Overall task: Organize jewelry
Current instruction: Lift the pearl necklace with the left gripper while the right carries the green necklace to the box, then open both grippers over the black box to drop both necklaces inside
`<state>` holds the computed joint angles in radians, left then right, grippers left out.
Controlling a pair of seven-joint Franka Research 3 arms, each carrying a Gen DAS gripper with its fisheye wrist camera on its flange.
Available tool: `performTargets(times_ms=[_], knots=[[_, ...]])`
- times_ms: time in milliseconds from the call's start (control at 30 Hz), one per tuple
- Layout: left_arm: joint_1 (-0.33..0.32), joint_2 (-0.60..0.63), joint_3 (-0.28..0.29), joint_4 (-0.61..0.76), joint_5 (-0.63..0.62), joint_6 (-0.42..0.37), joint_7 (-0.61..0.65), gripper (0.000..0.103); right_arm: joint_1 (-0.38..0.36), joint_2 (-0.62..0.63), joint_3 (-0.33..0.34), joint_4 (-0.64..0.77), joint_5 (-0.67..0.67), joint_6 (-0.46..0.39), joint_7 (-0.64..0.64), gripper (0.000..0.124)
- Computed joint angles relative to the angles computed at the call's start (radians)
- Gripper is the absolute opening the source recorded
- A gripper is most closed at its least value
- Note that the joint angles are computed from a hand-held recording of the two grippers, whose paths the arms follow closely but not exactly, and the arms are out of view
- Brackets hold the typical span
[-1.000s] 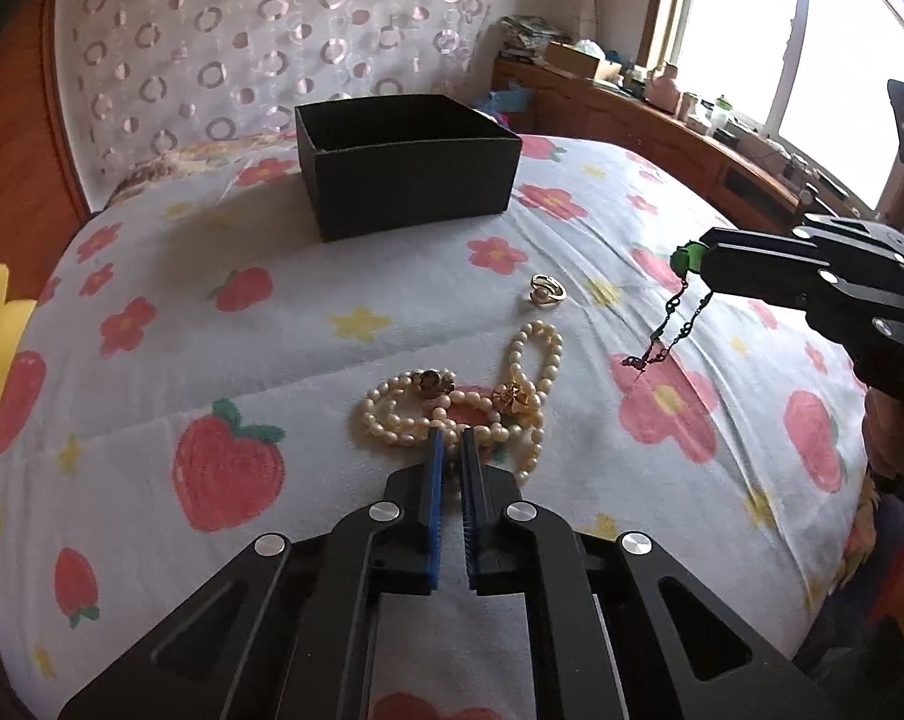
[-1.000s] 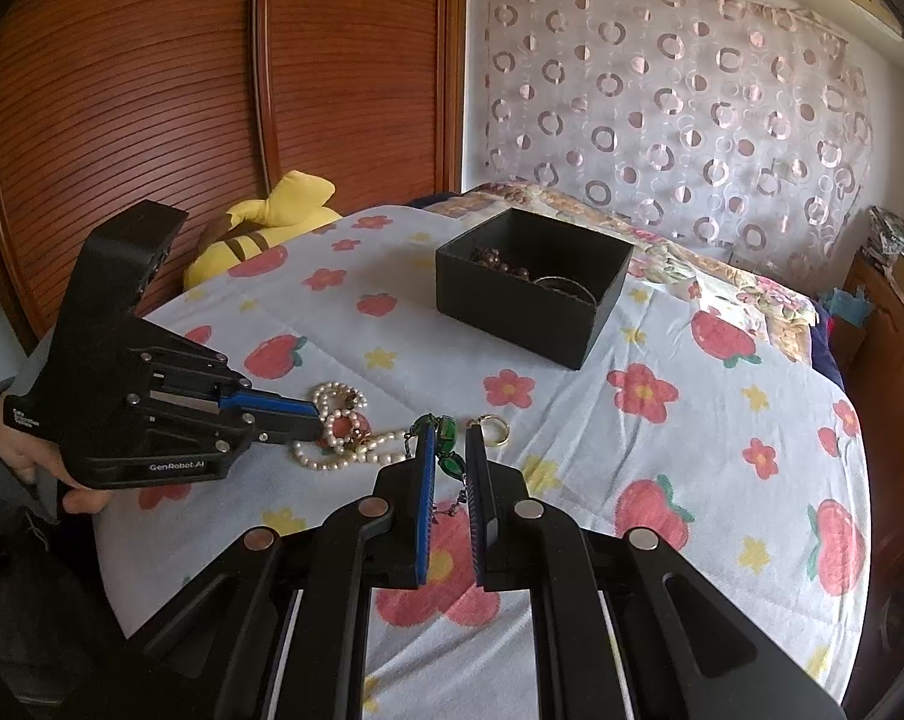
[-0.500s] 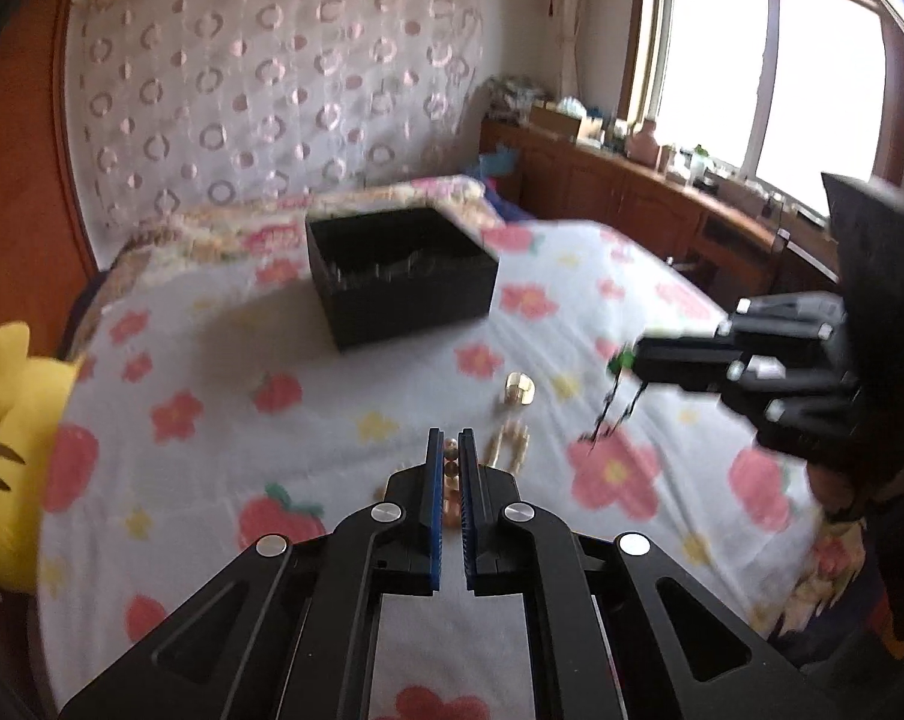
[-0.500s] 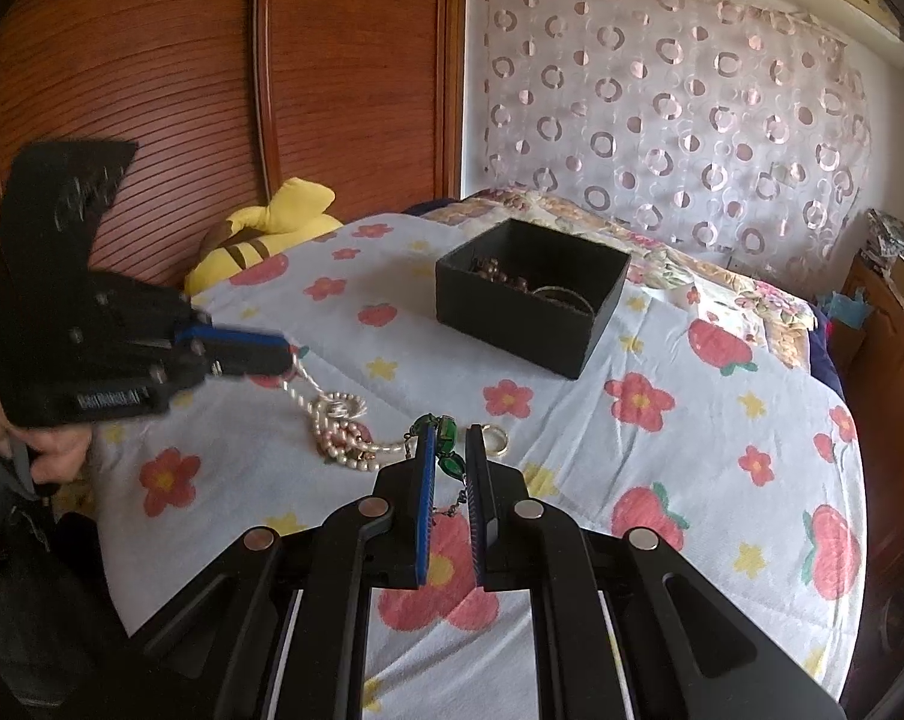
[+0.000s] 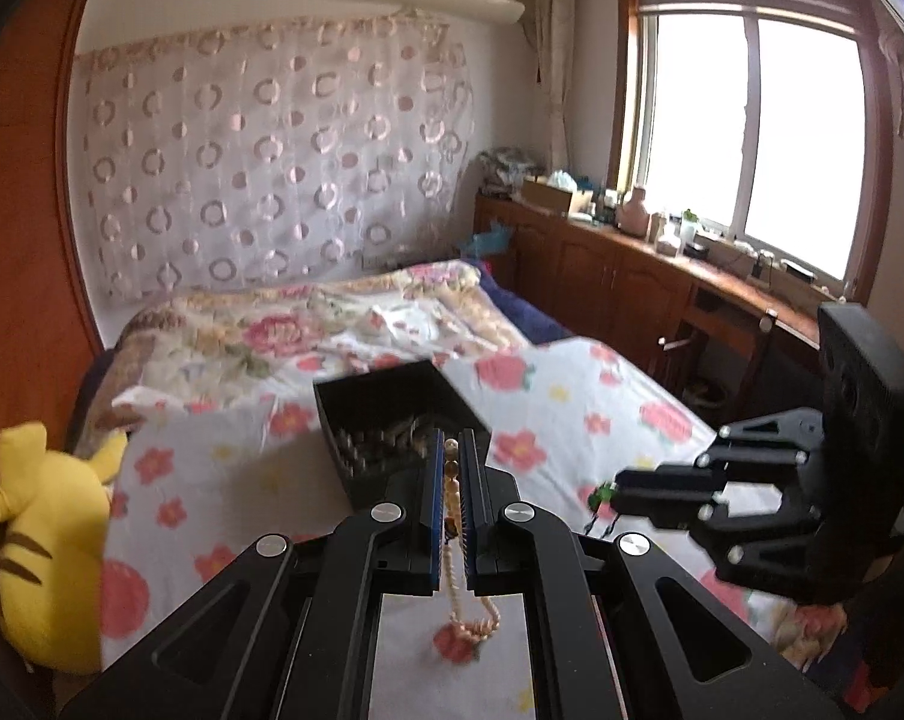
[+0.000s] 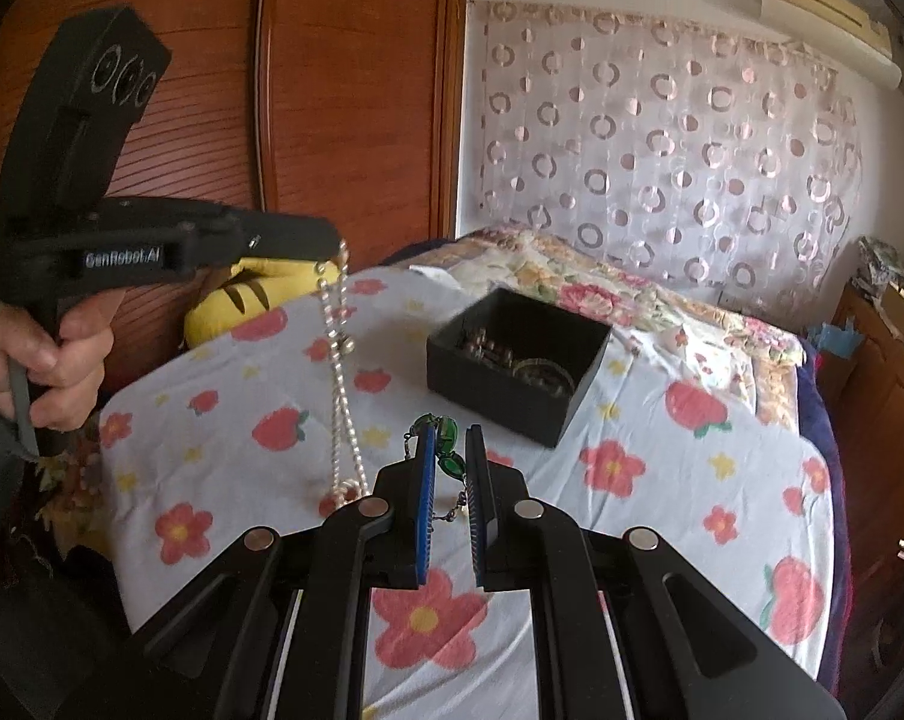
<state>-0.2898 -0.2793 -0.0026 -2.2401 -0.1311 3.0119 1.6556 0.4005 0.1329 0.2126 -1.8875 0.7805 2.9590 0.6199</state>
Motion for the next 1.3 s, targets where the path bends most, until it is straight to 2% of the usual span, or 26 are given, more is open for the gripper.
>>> performTargets(times_ms=[200, 500, 833, 1033, 1300], knots=[[0.026, 0.020, -0.030, 0.085, 0.041, 0.005, -0.019, 0.004, 0.007, 0.018, -0.006, 0.057, -0.042, 0.014, 0.029, 0.011], [0.159, 0.130, -0.121, 0.258, 0.241, -0.047, -0.175, 0.004, 0.011, 0.130, -0.039, 0.217, -0.244, -0.002, 0.210, 0.011], [0.201, 0.283, -0.137, 0.457, 0.311, -0.133, -0.230, 0.004, 0.012, 0.297, -0.077, 0.451, -0.407, -0.072, 0.392, 0.011], [0.209, 0.331, -0.140, 0.516, 0.372, -0.153, -0.284, 0.004, 0.000, 0.385, -0.065, 0.572, -0.434, -0.113, 0.442, 0.011], [0.226, 0.405, -0.144, 0.611, 0.345, -0.191, -0.277, 0.004, 0.023, 0.451, -0.089, 0.640, -0.491, -0.147, 0.509, 0.011]])
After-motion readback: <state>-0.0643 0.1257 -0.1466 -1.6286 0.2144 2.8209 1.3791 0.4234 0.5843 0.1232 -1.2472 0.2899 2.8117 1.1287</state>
